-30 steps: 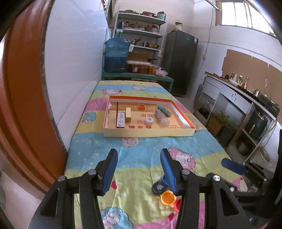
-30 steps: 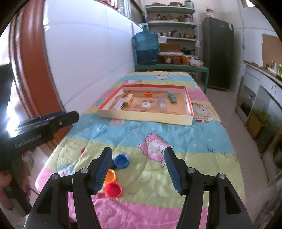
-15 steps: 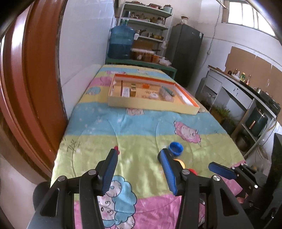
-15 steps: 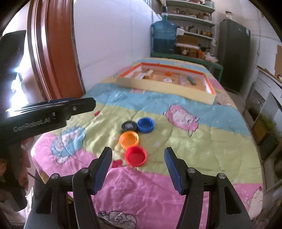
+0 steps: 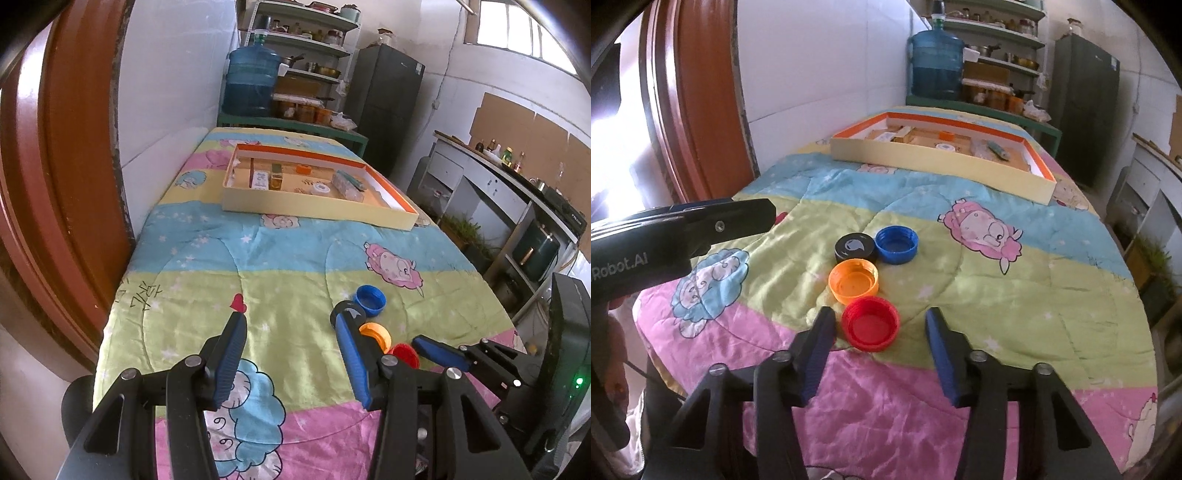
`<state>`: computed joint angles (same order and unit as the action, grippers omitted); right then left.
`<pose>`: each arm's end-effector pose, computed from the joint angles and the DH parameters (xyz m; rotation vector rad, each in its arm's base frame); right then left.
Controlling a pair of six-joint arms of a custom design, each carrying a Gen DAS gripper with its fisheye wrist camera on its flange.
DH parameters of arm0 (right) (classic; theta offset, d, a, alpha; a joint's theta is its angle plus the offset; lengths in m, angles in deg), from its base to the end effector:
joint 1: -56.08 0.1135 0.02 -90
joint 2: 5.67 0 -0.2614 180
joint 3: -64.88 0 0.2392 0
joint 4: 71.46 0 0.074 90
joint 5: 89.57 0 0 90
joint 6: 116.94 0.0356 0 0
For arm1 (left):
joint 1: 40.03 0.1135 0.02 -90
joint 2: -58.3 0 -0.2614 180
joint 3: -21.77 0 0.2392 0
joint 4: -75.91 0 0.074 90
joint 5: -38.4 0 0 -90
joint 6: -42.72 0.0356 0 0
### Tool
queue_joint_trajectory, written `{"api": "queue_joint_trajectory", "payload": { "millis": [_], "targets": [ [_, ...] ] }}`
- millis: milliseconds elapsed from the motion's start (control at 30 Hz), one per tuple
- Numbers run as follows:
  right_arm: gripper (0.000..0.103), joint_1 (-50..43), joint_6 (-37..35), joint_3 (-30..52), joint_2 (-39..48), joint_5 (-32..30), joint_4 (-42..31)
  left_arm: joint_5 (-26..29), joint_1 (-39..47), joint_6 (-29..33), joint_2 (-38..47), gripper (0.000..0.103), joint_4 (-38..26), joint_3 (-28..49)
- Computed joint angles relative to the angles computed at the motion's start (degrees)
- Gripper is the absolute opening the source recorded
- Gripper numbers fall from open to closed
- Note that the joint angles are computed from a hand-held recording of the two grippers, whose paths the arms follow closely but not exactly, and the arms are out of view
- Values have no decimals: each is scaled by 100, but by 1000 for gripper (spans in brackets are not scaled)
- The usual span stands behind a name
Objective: Organize rigid objects
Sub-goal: 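Grasp the red cap with the right tool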
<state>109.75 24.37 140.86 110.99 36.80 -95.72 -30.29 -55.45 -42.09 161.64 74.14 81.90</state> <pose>0.2316 0.2793 0.0982 0.1248 2.3857 -0.0565 0.3151 -0.1003 0.1283 0.5983 2.2706 -0.5252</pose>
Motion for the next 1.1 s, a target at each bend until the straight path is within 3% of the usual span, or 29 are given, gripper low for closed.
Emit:
{"api": "queue_joint_trajectory", "payload": {
  "millis": [67,100,400,800,867,933,1100],
  "targets": [
    [31,-12,-42,-31,-16,0,31,6,-36,12,26,50,-17,17],
    [30,-26,-38,-102,-63,-38,104,17,-70,27,39,50,-20,16],
    [30,-10,604,-897,-704,207,-18,289,-629,257,199,50,-336,98],
    [31,-54,1003,-1563,-1197,295,185,-450,-1178,110,759,50,-134,386],
    [31,-77,980,-1576,-1175,241,239,-550,-1215,139,756,47,-37,330],
    [31,-84,979,-1597,-1164,219,276,-620,-1225,183,733,32,39,271],
    [31,-123,951,-1622,-1150,173,359,-604,-1202,202,740,30,42,282]
  ]
}}
